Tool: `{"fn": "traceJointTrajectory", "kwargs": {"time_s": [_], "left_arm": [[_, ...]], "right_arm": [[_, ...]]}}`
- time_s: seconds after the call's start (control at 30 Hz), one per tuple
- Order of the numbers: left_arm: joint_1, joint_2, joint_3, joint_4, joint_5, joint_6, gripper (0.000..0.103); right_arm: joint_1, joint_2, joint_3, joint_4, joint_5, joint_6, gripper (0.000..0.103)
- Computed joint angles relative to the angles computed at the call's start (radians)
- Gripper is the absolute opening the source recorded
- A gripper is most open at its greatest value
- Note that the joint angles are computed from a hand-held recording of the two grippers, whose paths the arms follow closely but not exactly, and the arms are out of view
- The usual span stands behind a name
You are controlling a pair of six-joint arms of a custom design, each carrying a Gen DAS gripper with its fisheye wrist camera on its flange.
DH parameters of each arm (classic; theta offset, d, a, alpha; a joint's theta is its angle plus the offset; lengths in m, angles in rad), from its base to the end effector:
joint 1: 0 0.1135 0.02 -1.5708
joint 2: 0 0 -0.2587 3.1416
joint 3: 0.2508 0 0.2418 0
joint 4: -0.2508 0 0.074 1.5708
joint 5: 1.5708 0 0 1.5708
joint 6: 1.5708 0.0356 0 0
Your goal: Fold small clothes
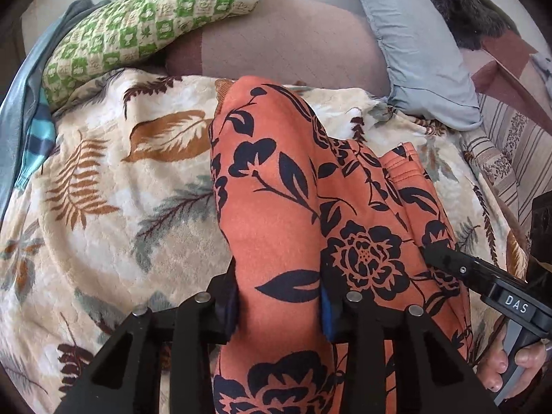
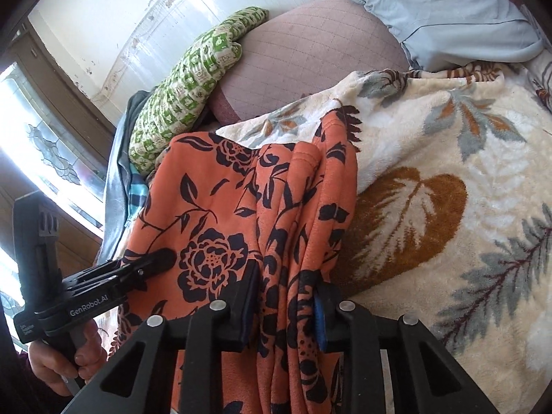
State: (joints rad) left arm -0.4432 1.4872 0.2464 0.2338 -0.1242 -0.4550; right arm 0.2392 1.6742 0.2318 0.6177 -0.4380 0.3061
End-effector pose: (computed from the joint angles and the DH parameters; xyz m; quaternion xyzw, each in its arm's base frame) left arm 0.1731 -0.0773 0.0767 -0.0229 0.9586 -0.0668 0.2760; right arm 0.1988 0.0640 0.0682 -0.0487 0.9111 0.2906 0.2881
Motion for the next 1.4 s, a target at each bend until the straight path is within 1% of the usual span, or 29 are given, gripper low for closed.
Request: {"fn": "traceJointTrajectory", "kwargs": {"time_s": [0.03,0.07,0.1,0.13,0.17,0.2,0.23,0.27,0.33,0.43,0.6,1.0,1.4], "left_arm": [[0.014,0.053,0.007,0.019,0.006,0.003,0.045],[0.024,0.119,0.021,0.045,0.005,0.007,0.052],[0.037,0.172,0.029,0.076,0.001,0.004,0.062],[0.052,0.202,0.027,0.11,0.009,-0.001,0.064],[0.072,0.221,0.025,0.141,0.043,0.002,0.067],[0.087,0.236,0.023,0.161,0.073,0.003,0.074],[0.093,0.253,0.032,0.161,0.088,0.002,0.078],[0.089,0.266,0.037,0.163,0.086,0.0,0.079],[0.06,0.27,0.029,0.188,0.049,-0.005,0.079],[-0.008,0.265,0.025,0.195,-0.04,-0.016,0.078],[-0.033,0.256,0.021,0.194,-0.092,-0.017,0.078],[-0.051,0.265,0.023,0.2,-0.121,-0.015,0.078],[-0.051,0.271,0.022,0.209,-0.127,-0.004,0.079]], "right_arm": [[-0.011,0.019,0.023,-0.041,-0.028,-0.009,0.028],[-0.017,0.052,0.044,-0.067,-0.029,-0.006,0.028],[-0.015,0.089,0.067,-0.085,-0.011,-0.004,0.028],[-0.015,0.13,0.096,-0.108,-0.004,-0.006,0.028],[-0.025,0.173,0.118,-0.119,-0.019,-0.003,0.029],[-0.038,0.203,0.132,-0.12,-0.042,0.012,0.03],[-0.05,0.223,0.139,-0.114,-0.065,0.015,0.03],[-0.051,0.224,0.141,-0.113,-0.069,0.016,0.03],[-0.04,0.222,0.144,-0.116,-0.054,0.015,0.031],[-0.026,0.231,0.143,-0.099,-0.039,0.025,0.032],[-0.034,0.239,0.14,-0.086,-0.053,0.022,0.032],[-0.037,0.249,0.137,-0.071,-0.057,0.019,0.032],[-0.041,0.25,0.133,-0.067,-0.062,0.019,0.032]]}}
